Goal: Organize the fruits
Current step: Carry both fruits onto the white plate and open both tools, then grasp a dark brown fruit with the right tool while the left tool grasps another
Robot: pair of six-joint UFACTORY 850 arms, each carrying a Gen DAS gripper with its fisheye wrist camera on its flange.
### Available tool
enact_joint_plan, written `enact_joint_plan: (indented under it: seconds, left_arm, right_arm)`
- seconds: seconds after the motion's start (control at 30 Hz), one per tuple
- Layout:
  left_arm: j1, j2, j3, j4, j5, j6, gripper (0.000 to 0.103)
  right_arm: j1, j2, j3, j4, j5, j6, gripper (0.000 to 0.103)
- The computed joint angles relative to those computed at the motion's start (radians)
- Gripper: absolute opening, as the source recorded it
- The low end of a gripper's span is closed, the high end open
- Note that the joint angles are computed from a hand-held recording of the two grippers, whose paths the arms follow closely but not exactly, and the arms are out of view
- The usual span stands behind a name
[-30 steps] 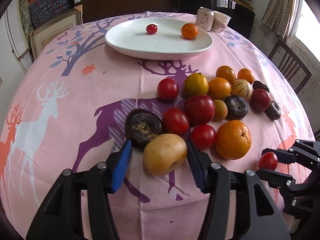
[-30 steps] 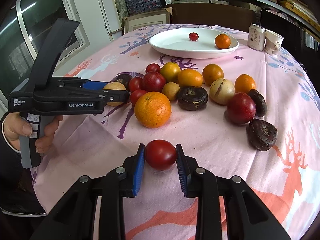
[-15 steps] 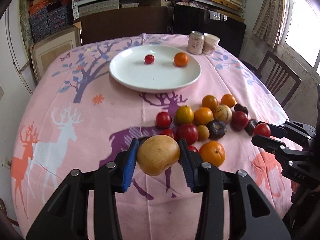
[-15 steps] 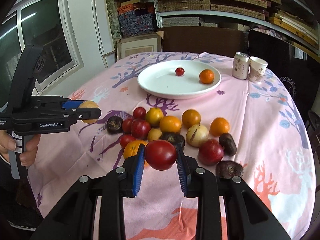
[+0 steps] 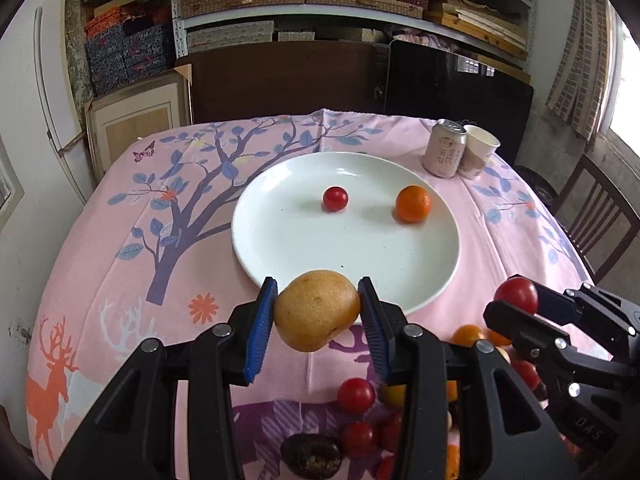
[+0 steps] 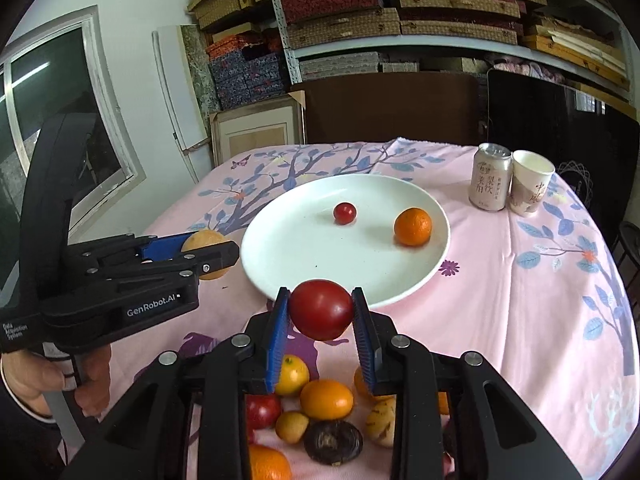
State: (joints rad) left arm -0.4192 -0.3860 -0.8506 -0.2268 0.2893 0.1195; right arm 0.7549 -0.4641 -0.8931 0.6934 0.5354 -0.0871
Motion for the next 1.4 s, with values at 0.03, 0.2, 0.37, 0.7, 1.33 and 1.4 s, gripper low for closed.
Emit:
enact_joint_plan:
  seconds: [0.03,0.2,0.37,0.7,1.33,1.4]
  left_arm:
    - [0.003,-0.027,-0.027,-0.008,-0.014,0.001,0.041]
    - [0.018,-0.129,-0.126,0.022,-0.056,-0.055,0.041]
    - [0.023,-0.187,-0.184,0.057,-0.098,-0.103,0.044]
    - [0.036,-0.044,-0.003,0.220,-0.003,-0.223,0.095]
    - [0.032,0.115,0.293,0.306,0.119,-0.254,0.097]
    - [0.033,0.117,0.302,0.300,0.115,-0.247,0.097]
  right_arm:
    - [-0.015,-0.026,-0.028,-0.002,-0.022,0.012,0.031]
    - [-0.066,-0.134,-0.145,-0.030,-0.127,0.062,0.031]
    - [-0.084,-0.172,-0.177,-0.083,-0.145,0.146,0.051]
    - [-0.057,-0.043,0.017,-0.186,-0.049,0.310,0.064]
    - [0.158,0.103,0.333,0.317,0.085,0.051,0.071]
    - [0.160,0.091,0.329,0.331,0.076,0.048,0.071]
